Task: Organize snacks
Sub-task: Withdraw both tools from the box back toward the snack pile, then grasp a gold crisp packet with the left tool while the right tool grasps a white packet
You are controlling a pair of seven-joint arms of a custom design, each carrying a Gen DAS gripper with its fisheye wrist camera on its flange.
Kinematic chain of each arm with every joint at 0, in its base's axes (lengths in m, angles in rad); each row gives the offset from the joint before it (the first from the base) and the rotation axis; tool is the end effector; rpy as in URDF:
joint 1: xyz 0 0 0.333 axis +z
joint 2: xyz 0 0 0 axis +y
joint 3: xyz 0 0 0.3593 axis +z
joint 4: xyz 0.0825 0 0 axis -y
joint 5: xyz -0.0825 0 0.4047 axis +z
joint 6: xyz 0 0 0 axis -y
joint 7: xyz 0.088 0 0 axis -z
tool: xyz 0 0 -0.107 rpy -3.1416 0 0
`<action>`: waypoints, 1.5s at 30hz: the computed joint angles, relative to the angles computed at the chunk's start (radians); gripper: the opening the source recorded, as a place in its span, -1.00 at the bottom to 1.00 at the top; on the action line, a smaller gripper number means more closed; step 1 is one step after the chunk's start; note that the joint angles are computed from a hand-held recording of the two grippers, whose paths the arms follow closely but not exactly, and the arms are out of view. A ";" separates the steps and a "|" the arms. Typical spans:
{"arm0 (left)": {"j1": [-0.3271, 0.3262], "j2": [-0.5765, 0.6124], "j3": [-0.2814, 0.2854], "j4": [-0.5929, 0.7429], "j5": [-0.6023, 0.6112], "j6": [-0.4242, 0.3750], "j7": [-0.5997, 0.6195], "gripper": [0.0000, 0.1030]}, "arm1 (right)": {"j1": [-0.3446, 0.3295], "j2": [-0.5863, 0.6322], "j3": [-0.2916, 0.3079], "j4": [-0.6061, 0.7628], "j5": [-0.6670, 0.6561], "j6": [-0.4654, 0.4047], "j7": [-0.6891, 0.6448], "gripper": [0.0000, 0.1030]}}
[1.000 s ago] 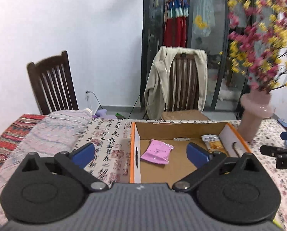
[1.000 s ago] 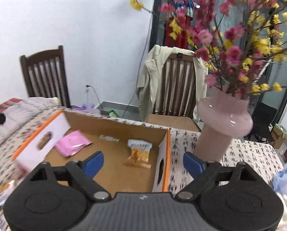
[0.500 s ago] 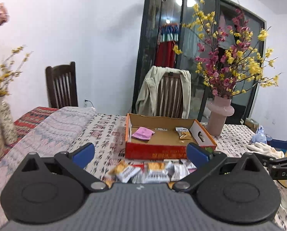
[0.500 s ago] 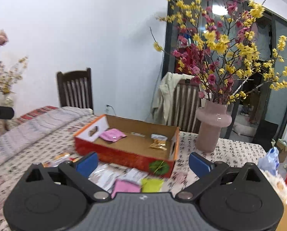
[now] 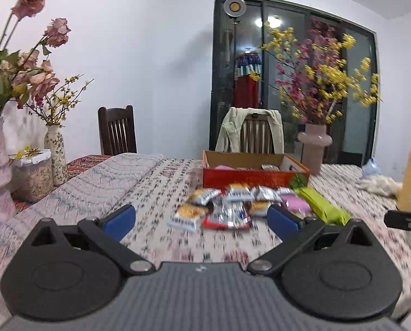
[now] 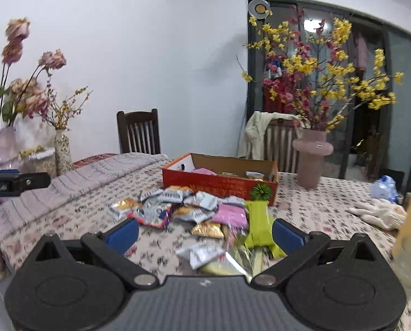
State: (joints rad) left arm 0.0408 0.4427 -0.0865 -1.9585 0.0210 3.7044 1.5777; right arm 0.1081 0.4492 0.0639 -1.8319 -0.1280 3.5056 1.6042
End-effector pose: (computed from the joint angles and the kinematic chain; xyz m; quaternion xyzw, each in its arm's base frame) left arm 0.6882 -0.0247 0.4368 -0.5498 0.5736 -0.4454 0.4128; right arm 0.7089 0.1304 0.4662 -0.6499 0.4974 -0.3674 0.4419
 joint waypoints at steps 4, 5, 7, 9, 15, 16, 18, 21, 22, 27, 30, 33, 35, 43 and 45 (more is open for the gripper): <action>-0.011 -0.030 -0.004 -0.103 -0.012 0.030 -0.004 1.00 | 0.110 -0.072 -0.082 -0.174 0.152 0.067 -0.030 1.00; -0.005 -0.032 -0.011 -0.120 0.000 0.036 -0.013 1.00 | 0.105 -0.093 -0.068 -0.224 0.168 0.081 -0.011 1.00; 0.026 -0.034 -0.037 -0.145 0.056 0.031 -0.059 1.00 | 0.053 -0.119 -0.015 -0.300 0.120 0.113 0.058 1.00; 0.069 -0.036 -0.065 -0.153 0.142 0.002 -0.115 1.00 | 0.060 -0.134 -0.019 -0.341 0.119 0.119 0.069 1.00; 0.033 -0.026 -0.031 -0.149 0.131 0.012 -0.096 1.00 | 0.075 -0.124 -0.027 -0.333 0.126 0.095 0.054 1.00; 0.025 -0.022 -0.026 -0.143 0.120 0.004 -0.088 1.00 | 0.069 -0.118 -0.022 -0.328 0.119 0.099 0.064 1.00; 0.018 -0.010 -0.022 -0.128 0.103 -0.014 -0.081 1.00 | 0.064 -0.106 -0.017 -0.321 0.111 0.103 0.080 1.00; 0.017 0.014 -0.024 -0.095 0.095 -0.039 -0.079 1.00 | 0.043 -0.087 -0.004 -0.299 0.077 0.087 0.109 1.00; 0.009 0.023 -0.018 -0.082 0.084 -0.049 -0.071 1.00 | 0.043 -0.078 -0.006 -0.288 0.072 0.085 0.109 1.00; -0.006 0.073 -0.012 0.001 0.055 -0.119 -0.043 1.00 | 0.009 -0.011 0.013 -0.203 0.017 0.071 0.135 1.00; 0.007 0.109 -0.026 0.068 0.051 -0.166 -0.052 1.00 | 0.005 0.032 0.013 -0.121 -0.001 0.007 0.133 1.00; 0.041 0.147 -0.057 0.143 0.074 -0.226 -0.068 1.00 | 0.033 0.077 -0.014 -0.028 0.013 -0.050 0.088 0.98; 0.050 0.176 -0.065 0.204 0.086 -0.270 -0.064 1.00 | 0.020 0.113 0.001 0.039 0.001 -0.082 0.062 0.97; 0.161 0.337 -0.210 0.513 0.164 -0.453 0.058 1.00 | -0.039 0.291 0.087 0.392 -0.029 -0.314 -0.082 0.84; 0.175 0.411 -0.254 0.651 0.151 -0.559 0.107 1.00 | -0.037 0.348 0.094 0.498 -0.027 -0.381 -0.140 0.84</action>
State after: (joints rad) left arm 0.2160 0.8533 -0.3401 -1.3072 0.1719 3.1455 1.6851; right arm 0.0716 0.7968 0.1582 -1.3344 -0.1545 3.1251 1.4644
